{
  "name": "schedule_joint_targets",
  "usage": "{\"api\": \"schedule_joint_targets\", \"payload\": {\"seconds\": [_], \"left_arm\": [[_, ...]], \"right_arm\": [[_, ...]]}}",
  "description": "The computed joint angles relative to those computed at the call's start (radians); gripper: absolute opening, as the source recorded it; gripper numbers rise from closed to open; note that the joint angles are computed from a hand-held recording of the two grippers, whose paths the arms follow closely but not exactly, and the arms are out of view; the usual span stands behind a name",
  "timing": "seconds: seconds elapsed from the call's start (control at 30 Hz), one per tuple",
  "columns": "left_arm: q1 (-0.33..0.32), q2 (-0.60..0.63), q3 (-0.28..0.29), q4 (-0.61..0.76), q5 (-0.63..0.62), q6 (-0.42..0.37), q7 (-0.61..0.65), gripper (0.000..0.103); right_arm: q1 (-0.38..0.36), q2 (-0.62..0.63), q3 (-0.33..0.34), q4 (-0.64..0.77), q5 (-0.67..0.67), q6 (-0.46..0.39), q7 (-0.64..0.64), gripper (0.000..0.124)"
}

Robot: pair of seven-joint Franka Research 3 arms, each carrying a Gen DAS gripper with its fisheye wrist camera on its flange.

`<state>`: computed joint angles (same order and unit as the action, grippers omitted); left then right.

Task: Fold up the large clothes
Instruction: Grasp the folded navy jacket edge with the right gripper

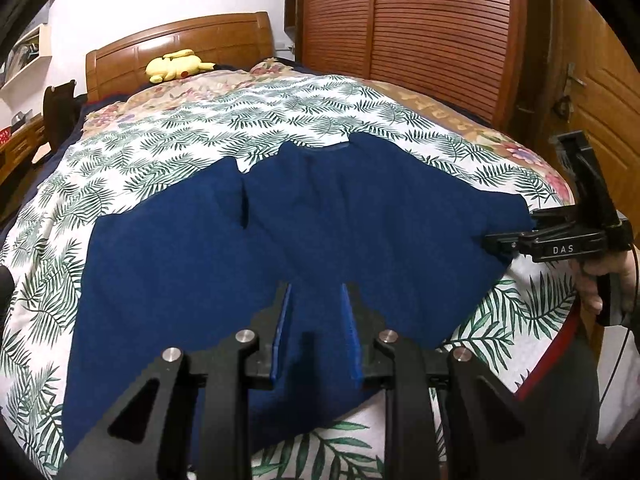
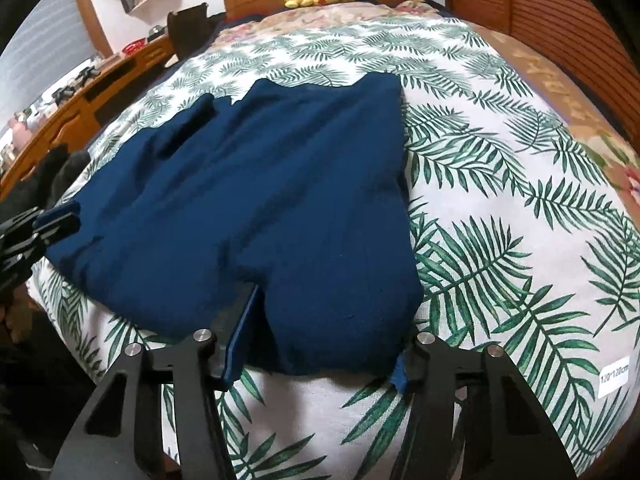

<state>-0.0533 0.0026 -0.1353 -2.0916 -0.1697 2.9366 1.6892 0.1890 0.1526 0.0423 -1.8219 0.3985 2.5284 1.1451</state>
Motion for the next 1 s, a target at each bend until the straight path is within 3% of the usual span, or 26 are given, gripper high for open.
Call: {"api": "schedule_joint_targets", "payload": {"seconds": [0.73,0.87,1.0], "left_arm": [[-0.012,-0.054,0.036,-0.05,-0.092,0.021,0.066,0.023],[-0.018,-0.071,0.047,-0.067,-0.105,0.032,0.074,0.023],[-0.024,-0.092,0.061,-0.09,-0.105,0.051,0.072,0.023]], "right_arm": [[0.007,0.014,-0.005,0.028,-0.052,-0.031,0.048,0.053],[0.009,0.003,0.0,0.022,-0.05,-0.016,0.03,0.035],[0.024,-0.014,0.005,0.021,-0.071,0.03,0.027,0.03]]}}
